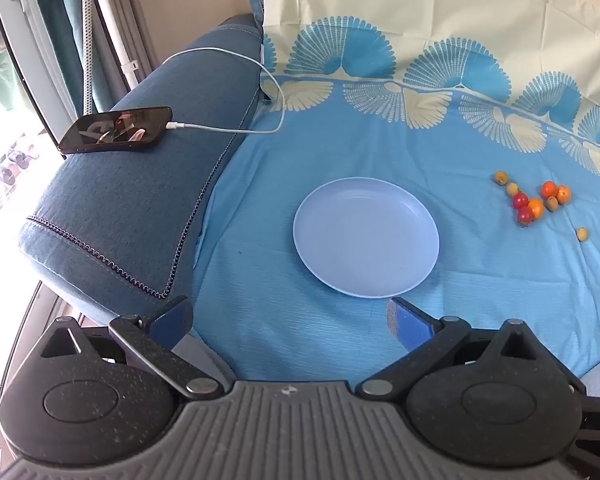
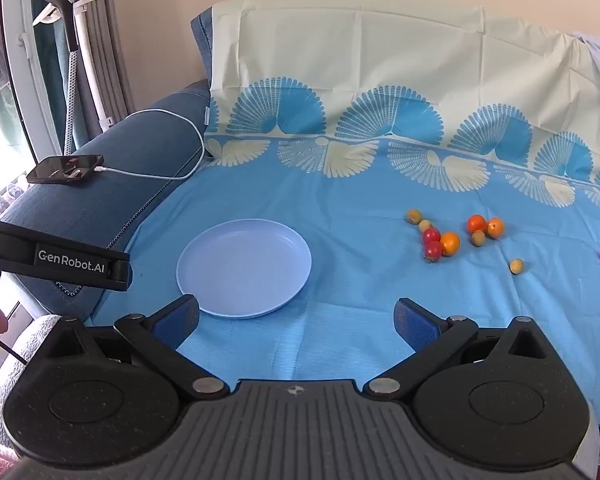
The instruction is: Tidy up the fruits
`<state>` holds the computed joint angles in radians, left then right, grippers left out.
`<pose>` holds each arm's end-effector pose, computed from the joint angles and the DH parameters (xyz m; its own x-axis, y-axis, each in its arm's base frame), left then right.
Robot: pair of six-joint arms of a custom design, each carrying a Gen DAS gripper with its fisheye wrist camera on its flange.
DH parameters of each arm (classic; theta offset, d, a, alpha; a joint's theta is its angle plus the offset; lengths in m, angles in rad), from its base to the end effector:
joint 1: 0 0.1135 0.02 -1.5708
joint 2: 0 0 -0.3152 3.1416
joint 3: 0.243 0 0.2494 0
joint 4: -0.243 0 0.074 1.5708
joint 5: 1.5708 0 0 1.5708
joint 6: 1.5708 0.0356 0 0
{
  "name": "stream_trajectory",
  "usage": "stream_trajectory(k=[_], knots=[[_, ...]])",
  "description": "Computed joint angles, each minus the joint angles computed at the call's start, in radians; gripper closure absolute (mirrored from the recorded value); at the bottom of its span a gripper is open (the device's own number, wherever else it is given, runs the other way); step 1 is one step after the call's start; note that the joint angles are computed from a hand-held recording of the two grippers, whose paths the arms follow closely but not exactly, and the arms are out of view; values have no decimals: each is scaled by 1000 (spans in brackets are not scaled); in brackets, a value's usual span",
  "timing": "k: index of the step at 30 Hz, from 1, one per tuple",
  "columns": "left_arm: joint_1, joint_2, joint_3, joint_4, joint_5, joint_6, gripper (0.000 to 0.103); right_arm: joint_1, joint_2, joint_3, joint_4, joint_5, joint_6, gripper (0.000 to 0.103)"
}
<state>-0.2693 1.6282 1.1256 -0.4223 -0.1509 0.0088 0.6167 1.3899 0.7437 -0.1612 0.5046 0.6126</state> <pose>0.3338 -0.0866 0.2770 -0.7682 0.2211 -0.6008 0.1826 0.9752 0.1253 0.2265 0.1395 0.2497 -0.6165 0.1799 -0.7665 0.1478 0.9827 0.1118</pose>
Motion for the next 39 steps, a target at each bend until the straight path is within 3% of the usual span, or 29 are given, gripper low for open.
stream_trajectory(k=[5,24,37,39], knots=[[-3,-2,-5,3,-1,3,0,11,3,24,-34,4,20,0],[-11,0,-21,14,2,9,0,2,3,-25,20,1,22,0],[-11,4,-25,19,2,12,0,0,-6,-64,123,-13,32,0],[-13,13,-16,15,0,14,0,1,5,-43,86,-2,22,0]])
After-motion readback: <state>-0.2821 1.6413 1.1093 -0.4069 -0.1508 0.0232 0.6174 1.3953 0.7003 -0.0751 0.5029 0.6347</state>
